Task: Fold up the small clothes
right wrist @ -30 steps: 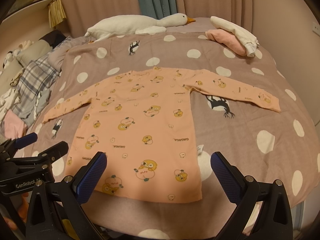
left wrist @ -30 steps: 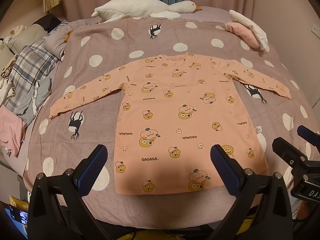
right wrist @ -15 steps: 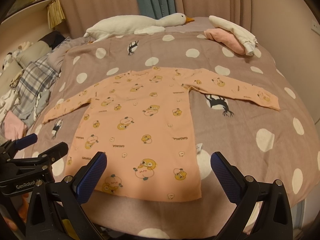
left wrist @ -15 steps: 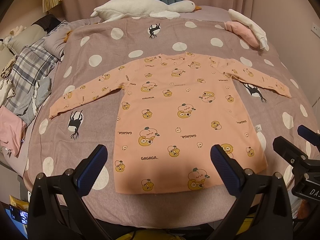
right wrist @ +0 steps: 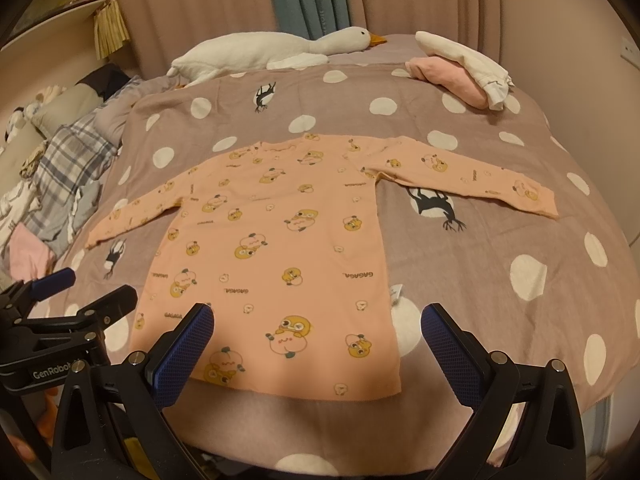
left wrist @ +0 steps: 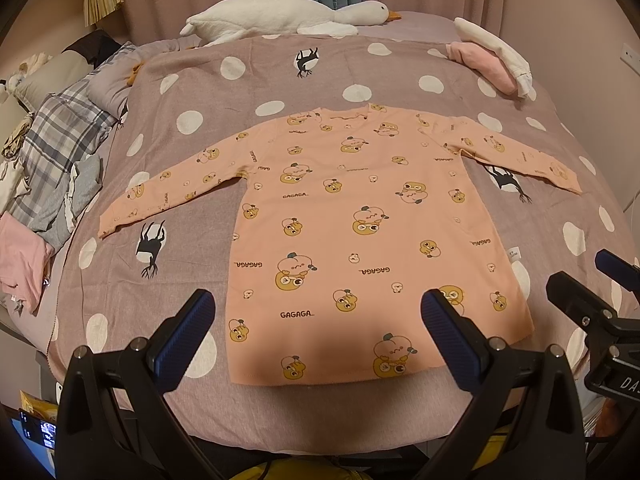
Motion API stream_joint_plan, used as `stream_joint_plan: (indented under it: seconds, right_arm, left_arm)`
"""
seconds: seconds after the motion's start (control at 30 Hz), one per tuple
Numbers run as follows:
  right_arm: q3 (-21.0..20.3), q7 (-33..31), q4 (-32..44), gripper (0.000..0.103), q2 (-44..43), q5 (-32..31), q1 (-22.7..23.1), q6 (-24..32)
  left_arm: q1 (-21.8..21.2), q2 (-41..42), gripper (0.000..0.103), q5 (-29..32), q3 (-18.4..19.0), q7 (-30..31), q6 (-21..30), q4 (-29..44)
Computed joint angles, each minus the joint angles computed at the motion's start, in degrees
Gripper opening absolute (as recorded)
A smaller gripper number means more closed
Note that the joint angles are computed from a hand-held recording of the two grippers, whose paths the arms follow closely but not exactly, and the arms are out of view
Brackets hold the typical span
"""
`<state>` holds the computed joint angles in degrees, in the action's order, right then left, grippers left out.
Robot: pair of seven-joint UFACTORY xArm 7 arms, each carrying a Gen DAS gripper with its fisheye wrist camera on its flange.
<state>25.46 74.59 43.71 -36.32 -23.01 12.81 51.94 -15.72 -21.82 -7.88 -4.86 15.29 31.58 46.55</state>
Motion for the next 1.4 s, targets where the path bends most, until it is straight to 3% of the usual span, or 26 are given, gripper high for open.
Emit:
stream_joint_plan:
  seconds: [0.47, 0.6, 0.77, 0.87, 0.93, 1.07, 1.2, 1.33, 1.4]
  right_arm:
    - [-0.6, -0.2, -0.6, 0.102, -0.8, 0.7, 0.4, -0.3]
    - [-4.1, -0.1, -6.0, 0.102, -3.7, 3.8, 1.4, -7.1]
    - [-5.5, 0.9, -11.2, 0.102, -5.7, 7.6, -0.5, -11.4]
    - [-6.8, 0.9, -14.6, 0.103, -7.9, 8.8, -1.5, -14.8]
    - [-8.4, 0.5, -17.8, 0.102, -10.4, 9.7, -2.4, -18.8]
    - [-10.3, -0.2, -23.3, 0.102, -16.1, 10.5, -7.2, -23.1]
    - [-13.4, -0.7, -28.4, 0.102, -21.4, 12.1, -13.5, -26.2]
    - [-17.5, -2.1, -33.6, 0.102, -24.3, 14.4, -20.4, -32.3]
    - [-19.8, -3.3, -35.3, 0.095, -23.5, 16.2, -23.1, -35.8]
  left_arm:
    - [-0.6, 0.8, 0.103, -0.9, 0.2, 0.0, -0.1, -0.1]
    - [-0.8, 5.0, 0.103, -4.0, 1.0, -0.4, 2.0, 1.9]
    - [-0.5, 9.9, 0.103, -10.0, 1.9, 1.5, 7.5, 5.4]
    - [-0.5, 11.8, 0.103, -16.5, 2.6, 5.3, 10.5, 7.4]
    - [-0.5, 13.0, 0.103, -24.6, 3.8, 10.1, 12.5, 8.7]
    - [0.6, 15.6, 0.103, -36.5, 3.7, 17.7, 14.7, 12.0]
    - [1.9, 19.4, 0.103, -43.9, 2.2, 22.4, 16.5, 16.7]
    - [3.3, 25.2, 0.103, -43.3, 0.0, 19.9, 18.9, 23.2]
    - [3.9, 27.6, 0.103, -41.7, -1.0, 17.8, 19.6, 25.7]
